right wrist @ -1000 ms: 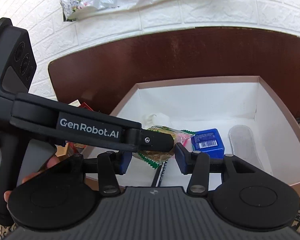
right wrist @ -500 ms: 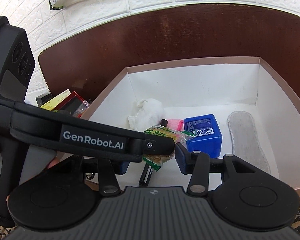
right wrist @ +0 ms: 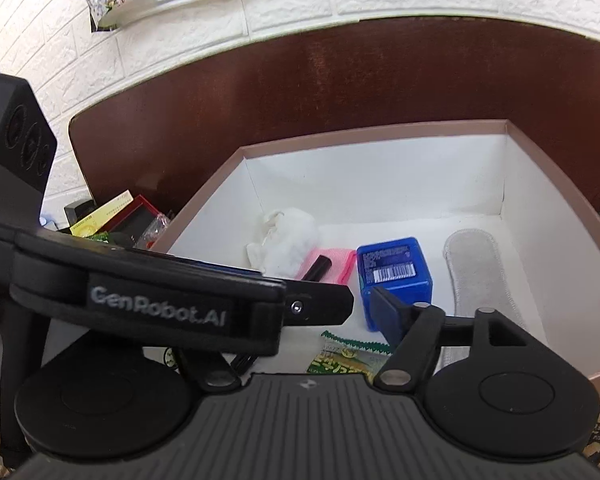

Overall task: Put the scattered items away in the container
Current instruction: 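Withdraw the left tool from the box back toward the pile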

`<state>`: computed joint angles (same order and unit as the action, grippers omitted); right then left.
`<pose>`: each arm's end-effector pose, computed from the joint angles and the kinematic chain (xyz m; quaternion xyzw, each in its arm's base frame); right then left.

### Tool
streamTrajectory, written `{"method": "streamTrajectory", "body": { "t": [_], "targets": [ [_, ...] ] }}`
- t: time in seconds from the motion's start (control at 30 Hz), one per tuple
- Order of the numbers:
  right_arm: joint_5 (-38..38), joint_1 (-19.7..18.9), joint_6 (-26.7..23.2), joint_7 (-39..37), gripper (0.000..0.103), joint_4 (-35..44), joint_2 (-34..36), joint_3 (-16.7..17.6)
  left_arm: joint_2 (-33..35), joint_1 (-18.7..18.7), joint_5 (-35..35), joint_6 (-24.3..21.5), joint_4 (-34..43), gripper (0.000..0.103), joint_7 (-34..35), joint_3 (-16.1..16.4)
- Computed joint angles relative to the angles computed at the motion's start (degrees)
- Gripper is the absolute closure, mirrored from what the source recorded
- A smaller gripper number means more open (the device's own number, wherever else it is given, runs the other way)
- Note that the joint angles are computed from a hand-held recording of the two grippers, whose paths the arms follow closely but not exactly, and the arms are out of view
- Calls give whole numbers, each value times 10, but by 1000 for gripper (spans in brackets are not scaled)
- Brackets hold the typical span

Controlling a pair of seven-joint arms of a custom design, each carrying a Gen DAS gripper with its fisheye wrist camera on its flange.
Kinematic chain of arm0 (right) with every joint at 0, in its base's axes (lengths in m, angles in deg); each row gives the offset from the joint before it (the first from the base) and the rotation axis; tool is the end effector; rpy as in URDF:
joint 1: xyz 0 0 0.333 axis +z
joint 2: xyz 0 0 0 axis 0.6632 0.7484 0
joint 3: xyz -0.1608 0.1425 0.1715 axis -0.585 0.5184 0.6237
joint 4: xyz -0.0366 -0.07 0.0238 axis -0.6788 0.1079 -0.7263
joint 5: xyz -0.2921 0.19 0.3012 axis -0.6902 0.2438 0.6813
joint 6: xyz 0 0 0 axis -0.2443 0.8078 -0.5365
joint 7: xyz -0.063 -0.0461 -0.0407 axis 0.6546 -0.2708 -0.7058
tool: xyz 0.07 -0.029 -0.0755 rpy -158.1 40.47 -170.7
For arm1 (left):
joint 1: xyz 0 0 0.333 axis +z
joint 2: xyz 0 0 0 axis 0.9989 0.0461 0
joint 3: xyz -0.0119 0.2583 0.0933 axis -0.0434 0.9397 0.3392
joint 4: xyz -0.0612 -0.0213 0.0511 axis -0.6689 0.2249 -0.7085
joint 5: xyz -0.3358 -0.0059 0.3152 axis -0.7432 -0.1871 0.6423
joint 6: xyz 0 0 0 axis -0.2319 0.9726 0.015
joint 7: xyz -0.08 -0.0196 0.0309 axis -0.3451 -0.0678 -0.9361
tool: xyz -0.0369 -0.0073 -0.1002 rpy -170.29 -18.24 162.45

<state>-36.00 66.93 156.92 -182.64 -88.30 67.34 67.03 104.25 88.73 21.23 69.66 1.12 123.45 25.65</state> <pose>0.6178 0.3270 0.3428 -0.5352 0.6839 -0.3029 0.3925 0.7422 -0.2444 0.3324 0.3342 -0.8320 0.4427 0.0113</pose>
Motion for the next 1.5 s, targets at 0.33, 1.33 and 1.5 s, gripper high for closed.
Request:
{"method": "streamTrajectory", "body": {
  "t": [0.33,1.33,1.5],
  "targets": [
    [-58,-4,-30,79,1,-33,-33,16,-70,12,-80,67,-87,0,77,-8],
    [-62,15,-82,78,0,-46,-62,50,-202,3,-245,69,-209,0,189,57],
    [-82,27,-92,91,0,-39,-61,59,-253,0,-317,56,-260,0,246,84]
  ]
}}
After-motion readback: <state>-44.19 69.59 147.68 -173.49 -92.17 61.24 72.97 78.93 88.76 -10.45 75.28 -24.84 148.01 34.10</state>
